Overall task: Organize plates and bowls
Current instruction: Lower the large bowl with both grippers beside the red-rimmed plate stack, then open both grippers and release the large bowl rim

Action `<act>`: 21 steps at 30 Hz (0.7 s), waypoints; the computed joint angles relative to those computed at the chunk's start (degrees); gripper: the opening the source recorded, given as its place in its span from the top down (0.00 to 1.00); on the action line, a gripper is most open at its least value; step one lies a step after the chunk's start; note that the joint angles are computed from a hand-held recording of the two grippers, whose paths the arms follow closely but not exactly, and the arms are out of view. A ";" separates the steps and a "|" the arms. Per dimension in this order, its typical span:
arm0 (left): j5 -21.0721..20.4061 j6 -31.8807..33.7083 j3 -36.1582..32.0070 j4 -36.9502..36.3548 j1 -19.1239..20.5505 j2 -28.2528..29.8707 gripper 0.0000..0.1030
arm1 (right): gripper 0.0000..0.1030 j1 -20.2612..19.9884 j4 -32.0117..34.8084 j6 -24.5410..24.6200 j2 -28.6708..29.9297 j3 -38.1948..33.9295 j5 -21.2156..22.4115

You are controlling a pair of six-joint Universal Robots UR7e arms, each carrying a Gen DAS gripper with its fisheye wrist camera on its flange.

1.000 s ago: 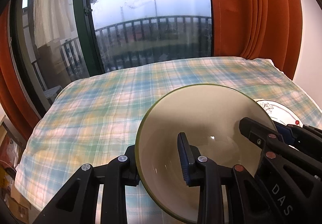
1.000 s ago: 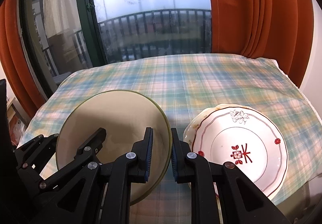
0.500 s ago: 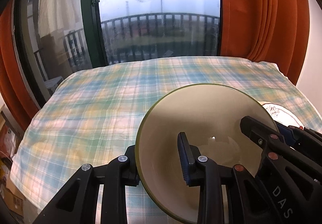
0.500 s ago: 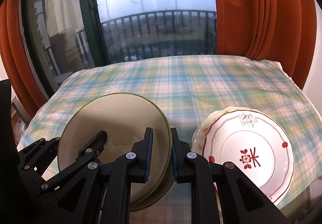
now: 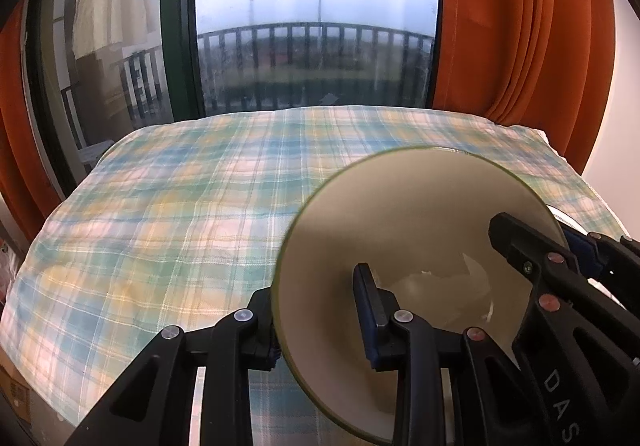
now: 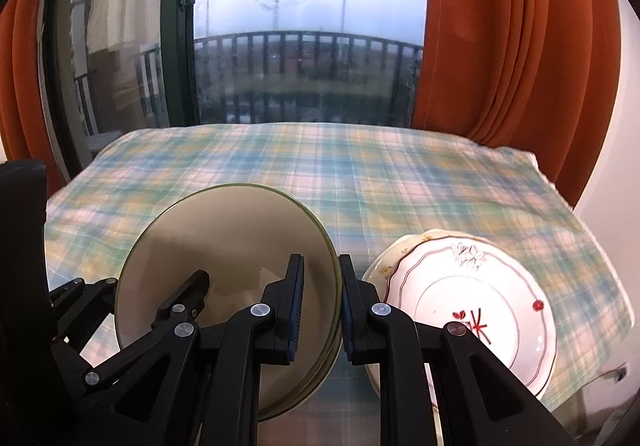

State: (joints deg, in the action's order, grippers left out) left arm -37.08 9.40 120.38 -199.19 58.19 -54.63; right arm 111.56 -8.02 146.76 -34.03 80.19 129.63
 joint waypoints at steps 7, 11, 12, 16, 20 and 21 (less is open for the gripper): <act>-1.69 2.44 -0.45 -0.39 0.41 0.61 0.65 | 0.81 -0.32 -0.67 -0.01 0.63 -0.43 1.14; -1.48 3.12 -0.63 -1.08 0.28 1.08 0.61 | 0.80 -0.67 -0.20 0.95 0.51 -0.35 0.70; -1.87 2.96 -0.62 -0.59 0.34 0.90 0.57 | 0.80 -0.77 -0.37 1.14 0.33 -0.01 0.31; -2.62 2.71 -0.74 0.63 0.53 0.86 0.41 | 0.78 -1.81 -1.29 3.10 -0.84 1.74 -2.58; -1.91 2.81 -0.66 -0.05 0.52 1.00 0.35 | 0.74 -2.54 -0.01 5.70 -0.98 1.94 -4.59; -1.51 2.22 -0.67 0.74 0.47 0.84 0.32 | 0.72 -2.91 1.88 7.10 -0.83 1.35 -5.50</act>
